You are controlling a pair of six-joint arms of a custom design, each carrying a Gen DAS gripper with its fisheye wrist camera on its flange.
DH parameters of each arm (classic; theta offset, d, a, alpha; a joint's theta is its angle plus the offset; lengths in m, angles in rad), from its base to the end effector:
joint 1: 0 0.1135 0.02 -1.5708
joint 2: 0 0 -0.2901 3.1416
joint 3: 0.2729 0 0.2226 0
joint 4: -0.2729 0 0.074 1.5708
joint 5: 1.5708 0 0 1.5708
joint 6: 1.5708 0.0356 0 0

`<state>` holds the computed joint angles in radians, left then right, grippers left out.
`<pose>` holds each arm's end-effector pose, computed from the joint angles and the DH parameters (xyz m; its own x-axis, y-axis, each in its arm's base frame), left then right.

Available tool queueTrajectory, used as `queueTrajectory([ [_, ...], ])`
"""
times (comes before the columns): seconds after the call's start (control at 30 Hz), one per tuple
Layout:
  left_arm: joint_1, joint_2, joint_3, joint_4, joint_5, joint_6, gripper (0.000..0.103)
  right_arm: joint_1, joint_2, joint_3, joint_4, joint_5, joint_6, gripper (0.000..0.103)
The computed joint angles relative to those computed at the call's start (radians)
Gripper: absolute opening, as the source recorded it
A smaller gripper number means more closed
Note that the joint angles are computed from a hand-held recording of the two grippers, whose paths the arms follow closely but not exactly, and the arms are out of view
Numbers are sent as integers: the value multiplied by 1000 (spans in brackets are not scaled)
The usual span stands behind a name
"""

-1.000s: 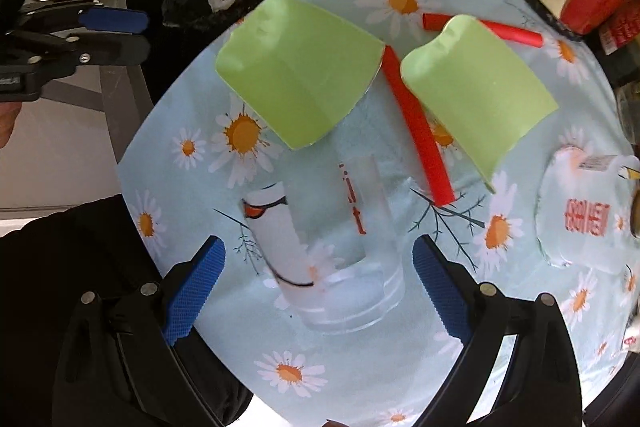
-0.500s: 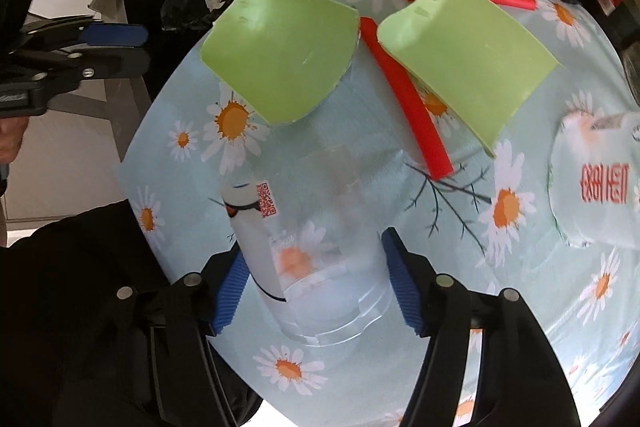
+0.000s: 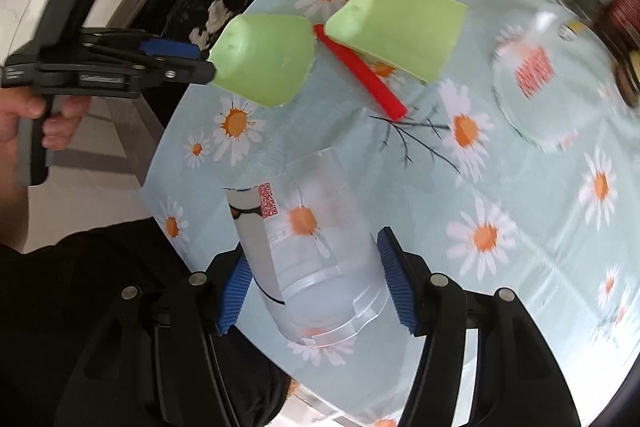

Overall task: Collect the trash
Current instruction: 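Close the right gripper on the clear plastic cup while the left gripper grasps a green tray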

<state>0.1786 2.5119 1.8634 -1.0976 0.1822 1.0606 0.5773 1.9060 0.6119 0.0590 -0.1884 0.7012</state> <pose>0.4366 0.0723 0.0953 -0.6528 0.7542 -0.0705 0.7451 0.6225 -0.2393 0.2206 0.1516 0.0947 -0.9837 0.1156 -0.1376 0.0613 0.9356 0.3476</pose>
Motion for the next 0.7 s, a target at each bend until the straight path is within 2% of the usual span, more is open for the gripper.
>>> queueTrajectory([
  [0.23, -45, 57, 50, -25, -18, -15, 55, 57, -120, -111, 44, 64, 138, 60],
  [0.33, -58, 51, 21, 13, -34, -15, 55, 83, -143, -135, 59, 85, 191, 60],
  [0.4, -66, 44, -5, 49, -52, -17, 51, 95, -155, -143, 68, 91, 216, 60],
  [0.43, -69, 40, -16, 64, -55, -22, 38, 108, -155, -147, 76, 98, 235, 60],
  [0.47, -71, 38, -20, 70, -56, -25, 33, 111, -159, -153, 84, 100, 244, 60],
  [0.5, -71, 41, -14, 68, -54, -30, 33, 111, -156, -156, 93, 99, 247, 60],
  [0.57, -71, 47, -1, 64, -53, -38, 25, 115, -145, -158, 110, 98, 253, 60],
  [0.63, -70, 54, 10, 62, -53, -50, 24, 114, -137, -160, 122, 93, 250, 60],
  [0.7, -67, 54, 10, 64, -50, -55, 16, 116, -127, -162, 132, 89, 248, 60],
])
